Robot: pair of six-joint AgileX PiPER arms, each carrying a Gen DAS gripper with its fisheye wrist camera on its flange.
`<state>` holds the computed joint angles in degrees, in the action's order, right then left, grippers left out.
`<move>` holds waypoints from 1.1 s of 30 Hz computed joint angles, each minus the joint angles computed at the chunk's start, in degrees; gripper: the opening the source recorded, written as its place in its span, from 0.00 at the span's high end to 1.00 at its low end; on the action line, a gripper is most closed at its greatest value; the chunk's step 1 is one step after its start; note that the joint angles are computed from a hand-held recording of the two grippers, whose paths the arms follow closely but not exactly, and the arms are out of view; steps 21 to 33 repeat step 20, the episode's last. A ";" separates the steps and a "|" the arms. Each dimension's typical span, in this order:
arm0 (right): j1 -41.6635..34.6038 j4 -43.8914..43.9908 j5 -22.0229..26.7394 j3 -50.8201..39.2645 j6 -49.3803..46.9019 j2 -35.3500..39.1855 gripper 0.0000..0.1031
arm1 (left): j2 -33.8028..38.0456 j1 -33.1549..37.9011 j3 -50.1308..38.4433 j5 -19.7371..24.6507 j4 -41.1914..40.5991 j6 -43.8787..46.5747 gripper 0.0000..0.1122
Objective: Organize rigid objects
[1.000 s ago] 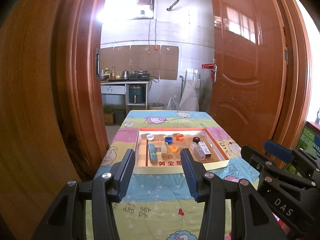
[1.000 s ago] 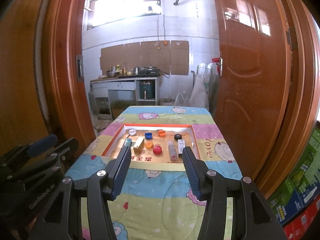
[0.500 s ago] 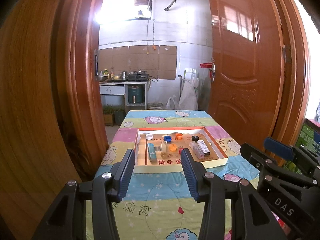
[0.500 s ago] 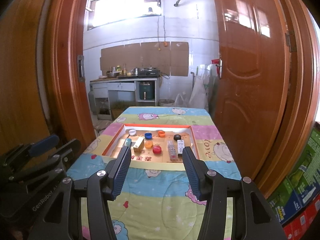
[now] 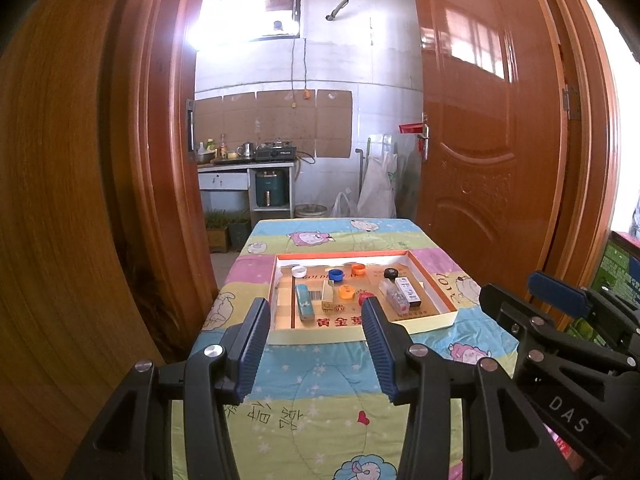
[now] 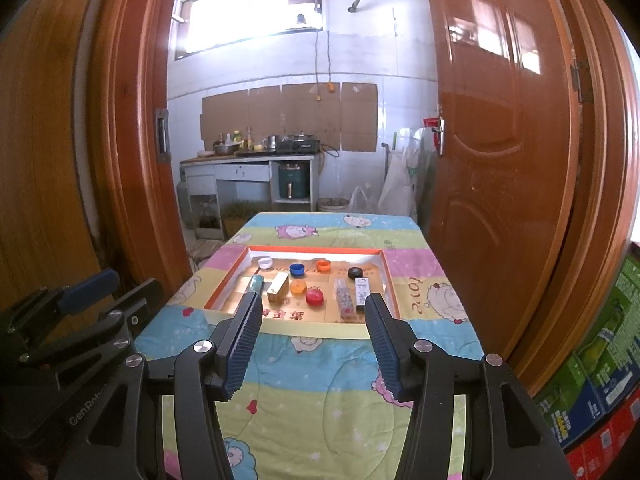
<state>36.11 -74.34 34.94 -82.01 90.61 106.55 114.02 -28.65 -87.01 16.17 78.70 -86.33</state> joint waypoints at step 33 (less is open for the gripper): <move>0.08 0.58 0.03 -0.04 -0.64 -0.08 0.46 | -0.27 0.47 0.65 -0.81 0.60 -0.43 0.58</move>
